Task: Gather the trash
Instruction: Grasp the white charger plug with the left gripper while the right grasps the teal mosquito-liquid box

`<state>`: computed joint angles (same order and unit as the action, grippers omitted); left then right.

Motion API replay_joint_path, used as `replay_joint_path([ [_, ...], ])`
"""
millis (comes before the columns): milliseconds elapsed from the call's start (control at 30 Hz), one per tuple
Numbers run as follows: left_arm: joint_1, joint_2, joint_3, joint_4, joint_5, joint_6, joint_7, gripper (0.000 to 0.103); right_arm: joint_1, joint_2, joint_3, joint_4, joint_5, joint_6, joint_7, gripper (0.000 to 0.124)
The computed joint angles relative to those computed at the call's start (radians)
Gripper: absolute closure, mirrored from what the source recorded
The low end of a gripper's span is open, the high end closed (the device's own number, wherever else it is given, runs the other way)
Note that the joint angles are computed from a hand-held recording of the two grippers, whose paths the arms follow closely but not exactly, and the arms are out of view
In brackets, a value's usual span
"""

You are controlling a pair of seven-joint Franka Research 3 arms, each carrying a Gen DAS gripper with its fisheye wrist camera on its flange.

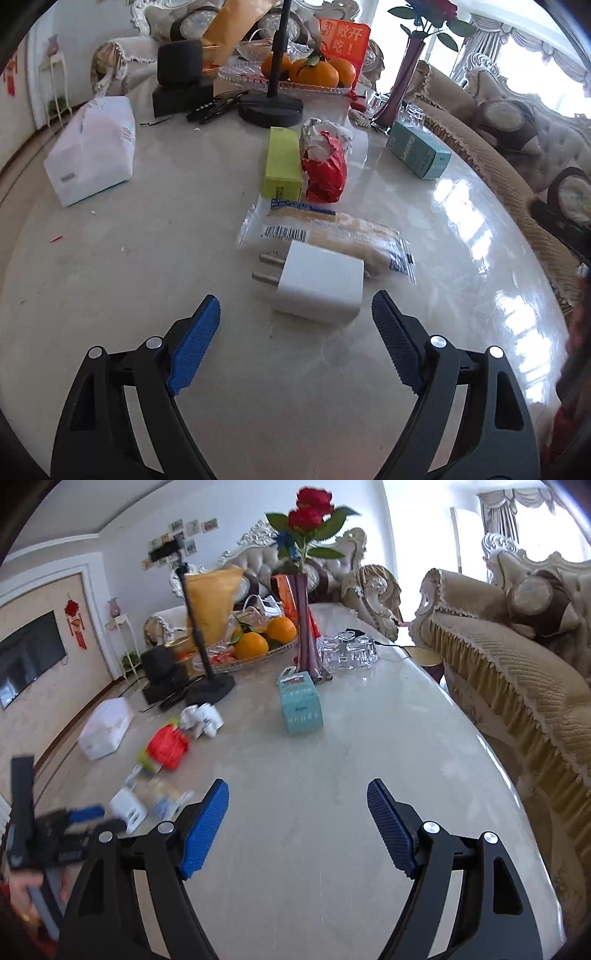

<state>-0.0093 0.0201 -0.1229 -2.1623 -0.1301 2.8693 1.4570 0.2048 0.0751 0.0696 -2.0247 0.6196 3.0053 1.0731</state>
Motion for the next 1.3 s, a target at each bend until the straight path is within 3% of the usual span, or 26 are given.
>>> replay_joint_path([
  [133,0.001,0.035,0.0,0.045,0.057,-0.024,-0.028,0.021,0.026,0.111,-0.043,0.129,-0.185,-0.053,0.167,0.05],
  [267,-0.004,0.064,0.002,0.088,0.17,-0.057,-0.095,0.021,0.029,0.194,-0.065,0.237,-0.283,-0.115,0.275,0.05],
  [400,-0.011,0.075,0.007,0.109,0.273,-0.086,-0.169,0.021,0.011,0.279,-0.048,0.351,-0.326,-0.164,0.273,0.05],
  [500,-0.015,0.083,0.008,0.125,0.334,-0.109,-0.207,0.021,0.039,0.359,-0.076,0.467,-0.408,-0.213,0.292,0.05],
  [733,0.009,0.074,-0.01,0.105,0.233,-0.075,-0.137,0.021,0.075,0.517,-0.12,0.707,-0.519,-0.338,0.404,0.05],
  [833,-0.002,0.077,-0.002,0.115,0.291,-0.099,-0.158,0.021,0.075,0.562,-0.121,0.778,-0.538,-0.381,0.435,0.05],
  [933,-0.016,0.081,0.006,0.127,0.378,-0.13,-0.197,0.023,0.079,0.591,-0.128,0.82,-0.557,-0.402,0.46,0.05],
  [1000,-0.013,0.076,0.003,0.12,0.377,-0.12,-0.186,0.033,0.078,0.614,-0.128,0.86,-0.567,-0.433,0.47,0.05],
  [1033,-0.011,0.072,0.001,0.114,0.373,-0.11,-0.173,0.043,0.073,0.624,-0.123,0.879,-0.566,-0.452,0.47,0.05],
  [1100,-0.012,0.069,0.001,0.11,0.382,-0.106,-0.17,0.043,0.074,0.637,-0.126,0.904,-0.575,-0.478,0.481,0.056],
  [1167,-0.013,0.067,0.001,0.107,0.389,-0.104,-0.169,0.043,0.077,0.643,-0.13,0.915,-0.585,-0.49,0.494,0.074],
  [1300,-0.008,0.064,-0.003,0.1,0.362,-0.097,-0.14,0.043,0.06,0.599,-0.107,0.844,-0.559,-0.458,0.501,0.075],
])
